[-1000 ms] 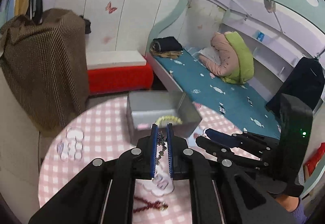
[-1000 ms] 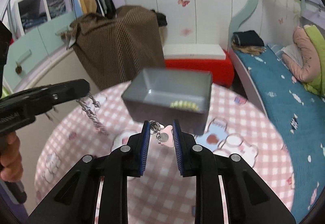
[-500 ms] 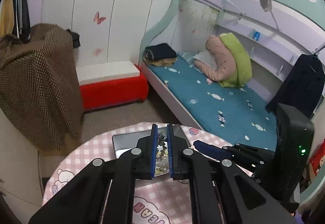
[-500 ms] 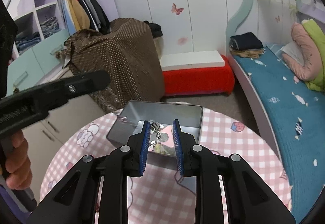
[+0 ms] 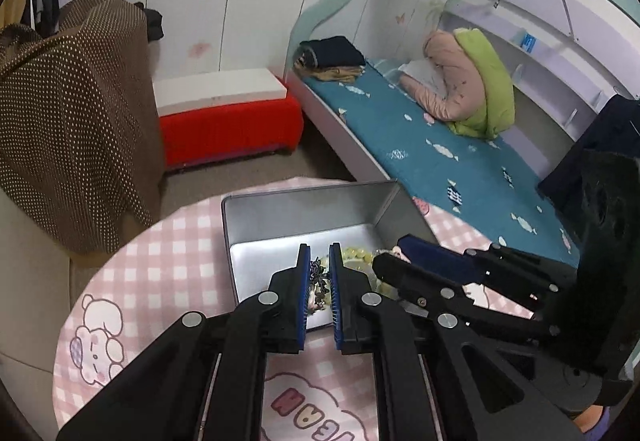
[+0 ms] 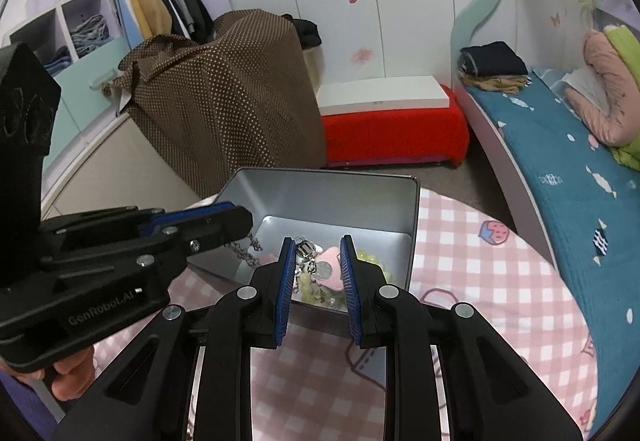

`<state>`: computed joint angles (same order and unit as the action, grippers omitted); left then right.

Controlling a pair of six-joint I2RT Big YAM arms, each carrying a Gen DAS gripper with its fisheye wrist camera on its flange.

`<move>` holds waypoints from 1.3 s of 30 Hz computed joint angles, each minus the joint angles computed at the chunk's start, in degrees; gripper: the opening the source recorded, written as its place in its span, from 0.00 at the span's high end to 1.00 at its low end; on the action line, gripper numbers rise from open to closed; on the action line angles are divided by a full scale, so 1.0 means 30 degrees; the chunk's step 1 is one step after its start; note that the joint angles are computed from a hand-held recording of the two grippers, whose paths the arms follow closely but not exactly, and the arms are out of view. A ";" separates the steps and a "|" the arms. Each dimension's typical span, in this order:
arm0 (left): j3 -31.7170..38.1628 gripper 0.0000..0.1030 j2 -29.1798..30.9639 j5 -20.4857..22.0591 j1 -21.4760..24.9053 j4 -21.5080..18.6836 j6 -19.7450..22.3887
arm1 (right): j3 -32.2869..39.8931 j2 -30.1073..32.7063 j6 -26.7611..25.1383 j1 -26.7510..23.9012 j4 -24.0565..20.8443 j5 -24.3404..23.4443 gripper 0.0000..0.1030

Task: Organize jewelry
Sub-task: 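Carry both keychains into the grey box and open both tools, then move both tools back toward the red bead bracelet and pink bunny keychain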

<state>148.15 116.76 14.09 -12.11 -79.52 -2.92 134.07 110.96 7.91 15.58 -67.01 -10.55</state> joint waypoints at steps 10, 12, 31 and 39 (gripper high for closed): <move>-0.0687 0.91 -0.0237 -0.0108 0.0016 0.0121 -0.0191 | -0.0286 -0.0028 0.0134 -0.0014 0.0097 0.0034 0.77; -0.0794 0.91 -0.0335 -0.0139 0.0044 0.0173 -0.0219 | -0.0243 -0.0009 0.0140 -0.0017 0.0058 0.0044 0.77; -0.6476 0.45 -0.4929 -0.0332 0.0489 0.3678 -0.0469 | -0.2511 -0.2356 0.0243 0.0199 0.1113 0.0392 0.59; -1.0916 0.41 -0.8279 -0.1246 0.0848 0.5358 -0.0313 | -0.5534 -0.4949 -0.0063 0.0920 0.1928 0.0573 0.57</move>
<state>115.41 91.92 10.35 -9.56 -63.45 -3.86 117.47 96.11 7.72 18.34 -61.22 -8.83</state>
